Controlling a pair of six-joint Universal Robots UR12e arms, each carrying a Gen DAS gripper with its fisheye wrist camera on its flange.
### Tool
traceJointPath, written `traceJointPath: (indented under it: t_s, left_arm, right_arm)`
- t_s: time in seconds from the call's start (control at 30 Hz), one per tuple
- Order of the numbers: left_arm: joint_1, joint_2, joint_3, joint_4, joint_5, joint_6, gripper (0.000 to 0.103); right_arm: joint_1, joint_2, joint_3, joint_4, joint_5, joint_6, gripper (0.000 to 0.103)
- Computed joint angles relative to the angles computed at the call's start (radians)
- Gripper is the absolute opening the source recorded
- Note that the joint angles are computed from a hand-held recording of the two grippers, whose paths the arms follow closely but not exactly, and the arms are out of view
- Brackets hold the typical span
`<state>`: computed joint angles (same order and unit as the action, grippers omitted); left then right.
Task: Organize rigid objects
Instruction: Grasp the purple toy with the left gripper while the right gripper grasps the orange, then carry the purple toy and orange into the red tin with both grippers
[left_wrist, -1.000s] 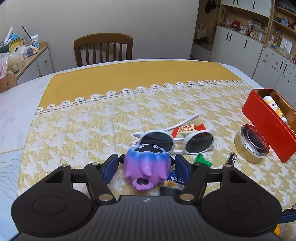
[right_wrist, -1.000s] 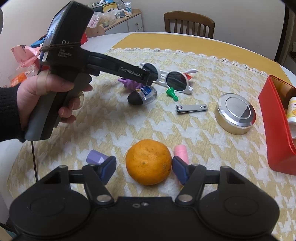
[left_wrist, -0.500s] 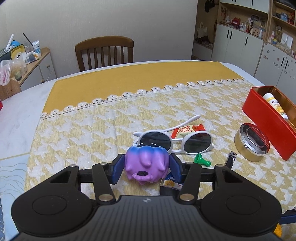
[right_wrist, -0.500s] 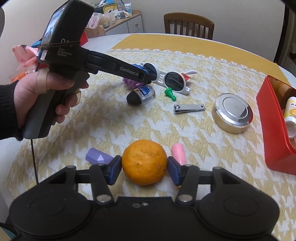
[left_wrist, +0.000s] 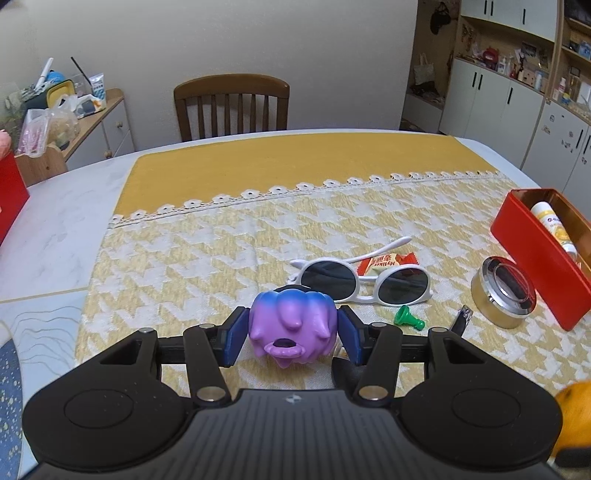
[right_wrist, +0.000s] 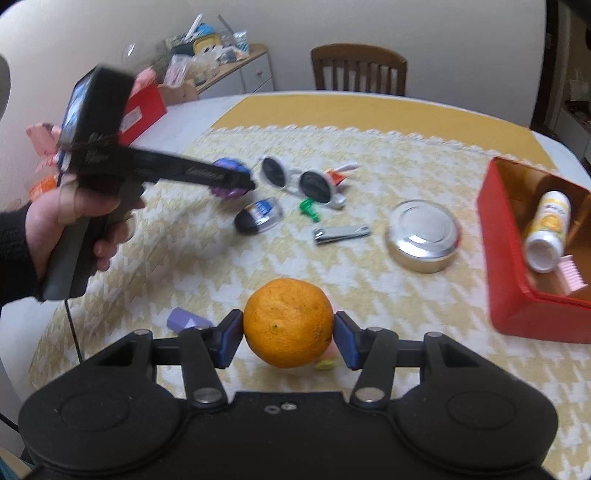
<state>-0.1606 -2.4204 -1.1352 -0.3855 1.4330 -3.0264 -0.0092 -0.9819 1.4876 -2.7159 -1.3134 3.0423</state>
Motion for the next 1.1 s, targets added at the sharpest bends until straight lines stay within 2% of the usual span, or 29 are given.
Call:
traceJointPath:
  t_s: [0.23, 0.57, 1.1]
  left_arm:
    - [-0.005, 0.033, -0.031, 0.028, -0.004, -0.024, 0.052]
    - [-0.027, 0.072, -0.055, 0.055, -0.076, -0.034, 0.052]
    - [-0.107, 0.053, 0.022, 0.011, -0.178, -0.004, 0.052]
  right_arm:
    - [-0.033, -0.025, 0.013, -0.031, -0.006, 0.046, 0.052]
    - [-0.079, -0.047, 0.028, -0.092, -0.005, 0.069, 0.053]
    - [-0.162, -0.052, 0.032, -0.133, 0.013, 0.051, 0.052]
